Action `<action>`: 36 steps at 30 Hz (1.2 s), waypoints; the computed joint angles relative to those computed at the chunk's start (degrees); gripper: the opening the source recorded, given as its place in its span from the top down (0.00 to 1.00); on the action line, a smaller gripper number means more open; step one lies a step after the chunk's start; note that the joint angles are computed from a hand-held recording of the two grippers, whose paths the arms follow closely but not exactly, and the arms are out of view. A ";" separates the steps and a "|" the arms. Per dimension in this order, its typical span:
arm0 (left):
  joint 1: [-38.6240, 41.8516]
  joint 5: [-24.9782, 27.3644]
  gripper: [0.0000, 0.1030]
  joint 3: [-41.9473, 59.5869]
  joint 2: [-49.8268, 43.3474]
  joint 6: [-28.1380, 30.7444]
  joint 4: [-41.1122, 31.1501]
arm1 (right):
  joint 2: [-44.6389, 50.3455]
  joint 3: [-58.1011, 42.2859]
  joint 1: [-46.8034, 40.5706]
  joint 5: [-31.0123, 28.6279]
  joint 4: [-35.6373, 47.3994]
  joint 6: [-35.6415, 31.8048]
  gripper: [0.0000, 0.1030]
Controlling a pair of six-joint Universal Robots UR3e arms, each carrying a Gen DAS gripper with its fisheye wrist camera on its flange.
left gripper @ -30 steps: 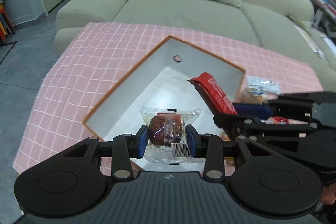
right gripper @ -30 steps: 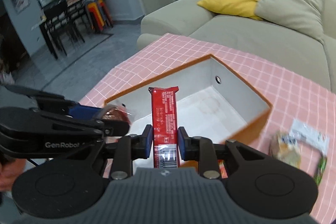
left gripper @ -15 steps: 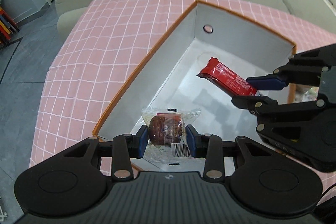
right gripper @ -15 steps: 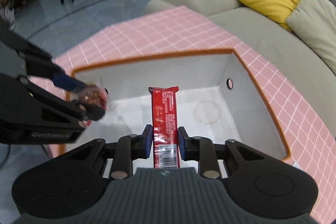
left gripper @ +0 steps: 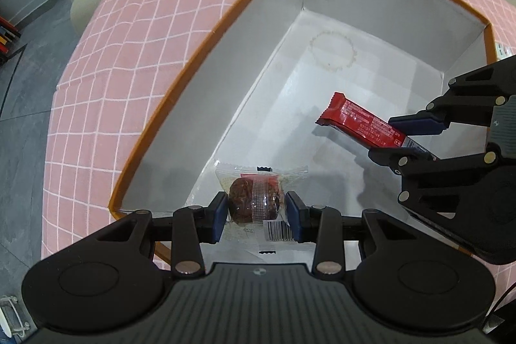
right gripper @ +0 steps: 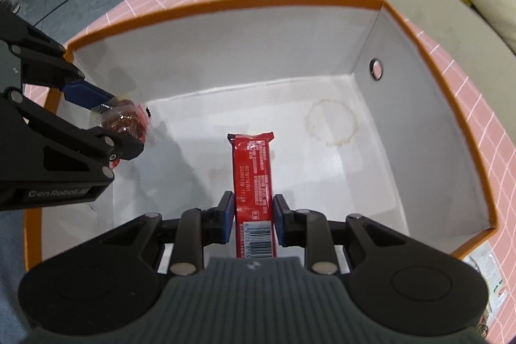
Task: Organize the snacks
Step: 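Carry the cake and chocolate bar over the orange box and open both tools, then withdraw both tools from the box back toward the snack pile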
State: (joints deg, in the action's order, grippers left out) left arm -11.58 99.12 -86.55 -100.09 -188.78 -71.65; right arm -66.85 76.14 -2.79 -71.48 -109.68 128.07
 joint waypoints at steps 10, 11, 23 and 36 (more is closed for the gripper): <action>-0.35 0.75 0.39 -0.17 1.20 -0.71 -0.22 | -2.53 0.81 -0.59 0.01 0.89 -1.12 0.52; -0.40 0.78 0.37 -0.56 2.03 -0.80 0.32 | -3.16 0.90 -0.86 0.22 0.94 -0.88 0.50; -6.87 4.21 0.27 -6.84 14.02 -7.16 10.91 | -18.97 9.71 -11.57 11.89 -0.84 1.56 0.35; -21.33 14.31 0.24 -8.41 16.87 -19.85 20.74 | -45.47 23.64 -36.99 28.51 14.46 -4.56 0.24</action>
State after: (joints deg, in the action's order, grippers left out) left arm -32.91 113.42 -94.95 -83.21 -208.63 -50.91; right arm -112.32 99.78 -39.78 -42.97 -95.22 123.51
